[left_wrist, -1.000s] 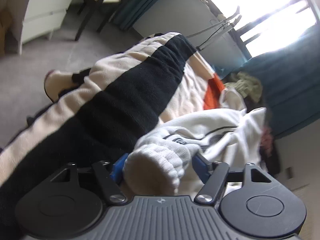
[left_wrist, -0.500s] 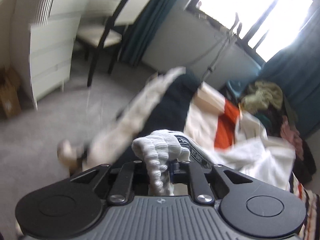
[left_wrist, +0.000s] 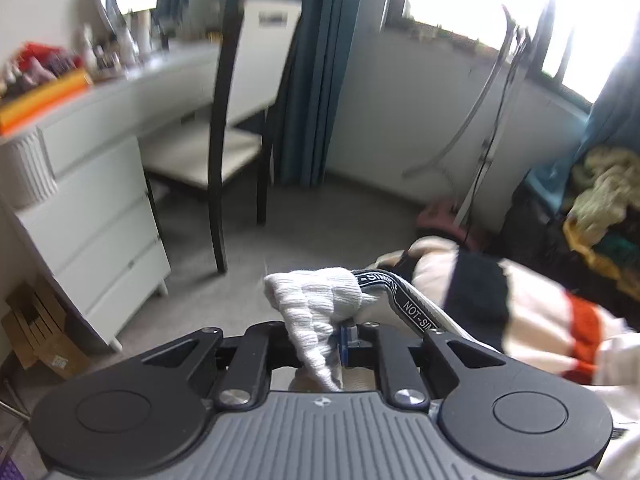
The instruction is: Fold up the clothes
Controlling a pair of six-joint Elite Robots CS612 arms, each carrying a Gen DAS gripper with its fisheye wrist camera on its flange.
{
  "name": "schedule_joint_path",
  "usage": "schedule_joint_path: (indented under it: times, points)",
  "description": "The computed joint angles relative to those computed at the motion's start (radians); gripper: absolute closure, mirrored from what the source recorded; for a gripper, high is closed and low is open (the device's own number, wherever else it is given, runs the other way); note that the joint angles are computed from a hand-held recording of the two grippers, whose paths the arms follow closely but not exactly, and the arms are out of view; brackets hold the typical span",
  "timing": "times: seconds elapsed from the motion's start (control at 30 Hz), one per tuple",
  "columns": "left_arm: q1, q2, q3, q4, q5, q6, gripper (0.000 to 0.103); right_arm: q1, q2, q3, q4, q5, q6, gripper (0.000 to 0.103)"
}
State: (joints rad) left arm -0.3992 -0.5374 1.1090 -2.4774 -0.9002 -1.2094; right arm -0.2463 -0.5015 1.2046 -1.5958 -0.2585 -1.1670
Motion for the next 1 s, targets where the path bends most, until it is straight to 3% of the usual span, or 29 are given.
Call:
schedule_joint_path:
  times: [0.07,0.2,0.33,0.4,0.47,0.6,0.67,0.7,0.73,1.0]
  points:
    - [0.024,0.046,-0.057,0.021,-0.049,0.006,0.087,0.012,0.031,-0.043,-0.017,-0.006,0.064,0.093]
    - [0.04,0.081,-0.079,0.014,-0.107,0.032,0.086,0.024,0.047,-0.084,0.032,-0.028,0.08,0.092]
    - [0.028,0.06,-0.047,0.01,-0.089,0.025,0.082,0.031,0.036,-0.089,0.057,-0.072,0.067,0.09]
    - [0.014,0.037,-0.022,0.033,-0.068,0.012,0.072,0.031,0.021,-0.08,0.061,-0.099,0.039,0.089]
    - [-0.005,0.004,0.018,0.026,-0.051,-0.008,0.049,0.025,-0.008,-0.049,0.024,-0.143,0.019,0.086]
    - [-0.045,-0.06,0.094,0.011,-0.016,-0.05,0.029,0.012,-0.078,0.038,-0.116,-0.228,0.016,0.08]
    - [-0.079,-0.096,0.136,-0.013,0.03,-0.044,0.021,-0.007,-0.108,0.074,-0.112,-0.24,-0.04,0.056]
    - [-0.098,-0.112,0.151,-0.015,0.053,-0.035,0.021,-0.018,-0.12,0.086,-0.088,-0.244,-0.087,0.019]
    - [-0.116,-0.126,0.162,-0.01,0.074,-0.029,0.021,-0.029,-0.134,0.106,-0.083,-0.237,-0.119,0.007]
    - [-0.279,-0.204,0.222,-0.008,0.216,-0.054,0.017,-0.152,-0.255,0.294,-0.39,-0.147,-0.123,0.008]
